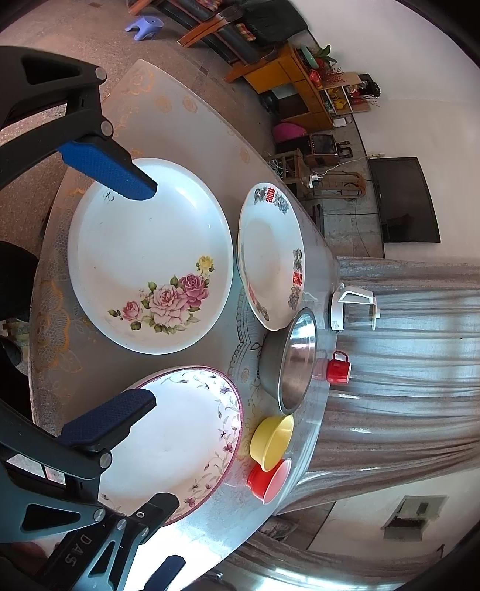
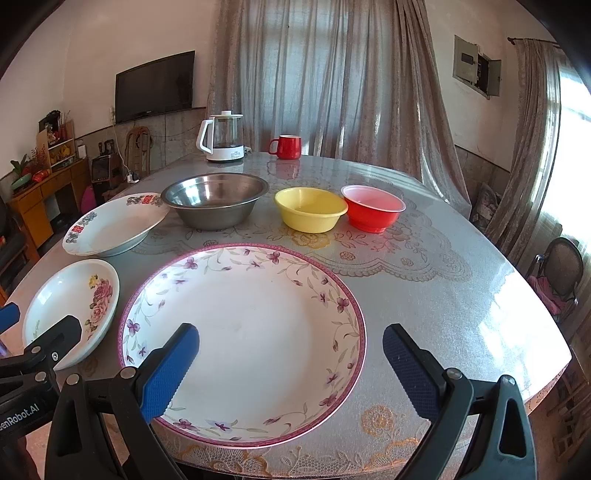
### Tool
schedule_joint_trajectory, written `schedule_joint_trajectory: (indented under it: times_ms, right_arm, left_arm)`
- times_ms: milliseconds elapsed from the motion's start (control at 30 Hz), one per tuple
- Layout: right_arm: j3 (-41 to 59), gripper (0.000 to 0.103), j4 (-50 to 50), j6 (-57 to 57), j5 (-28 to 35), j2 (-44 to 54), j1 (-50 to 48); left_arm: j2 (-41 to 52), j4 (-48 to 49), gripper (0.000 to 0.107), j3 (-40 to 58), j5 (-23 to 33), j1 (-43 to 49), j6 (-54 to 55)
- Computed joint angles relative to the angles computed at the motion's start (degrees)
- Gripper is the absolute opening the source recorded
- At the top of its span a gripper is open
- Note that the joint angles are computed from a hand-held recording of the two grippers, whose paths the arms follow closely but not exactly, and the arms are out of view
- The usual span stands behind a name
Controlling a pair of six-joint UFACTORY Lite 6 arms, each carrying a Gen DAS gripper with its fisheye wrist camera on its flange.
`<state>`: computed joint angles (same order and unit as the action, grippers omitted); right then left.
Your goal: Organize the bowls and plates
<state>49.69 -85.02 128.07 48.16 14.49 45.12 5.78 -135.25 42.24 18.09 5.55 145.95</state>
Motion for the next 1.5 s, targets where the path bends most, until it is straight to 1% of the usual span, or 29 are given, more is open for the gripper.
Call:
schedule_joint_trajectory:
  times_ms: [200, 300, 400, 600, 800, 933, 1000, 1233, 1500]
  right_arm:
    - [-1.1, 0.102, -1.1, 1.4, -0.3, -0.4, -0.2]
    - [-1.1, 0.102, -1.3, 1.4, 0.5, -0.5, 0.1]
    - [-0.5, 0.102, -1.6, 0.5, -0.2, -0.5, -0.6]
    - [1.0, 0.102, -2.7, 0.0, 0.3, 1.0, -0.8]
    - [0.3, 0.102, -4.5, 1.9, -1.1, 2.0, -1.9]
    - [-0.8, 0.102, -5.1, 3.1, -1.8, 1.7, -2.7]
    - [-1.5, 0.102, -5.6, 3.8, -2.2, 1.3, -3.2]
    - [-1.0, 0.102, -6.5, 3.8, -3.5, 2.1, -3.8]
    - [-1.3, 0.102, -6.9, 4.2, -4.3, 2.1, -4.0]
  left_arm:
    - [0.3, 1.3, 0.103, 0.4, -0.4, -0.3, -1.5]
    - [0.3, 0.4, 0.103, 0.5, -0.3, -0.8, -0.6]
    - [0.9, -1.0, 0.103, 1.3, -0.7, -1.5, 0.7]
    - [2.8, 1.2, 0.103, 3.2, -1.2, -1.8, -2.1]
    - [3.9, 0.2, 0.103, 3.7, -1.8, -2.4, -0.7]
    - [4.6, 1.7, 0.103, 4.0, -2.0, -2.5, -1.9]
    - [4.8, 0.3, 0.103, 3.8, -2.1, -2.7, -0.3]
    - [5.4, 3.1, 0.103, 4.7, -2.7, -2.8, -3.3]
    - [5.2, 3.0, 0.103, 4.4, -2.7, -2.6, -3.3]
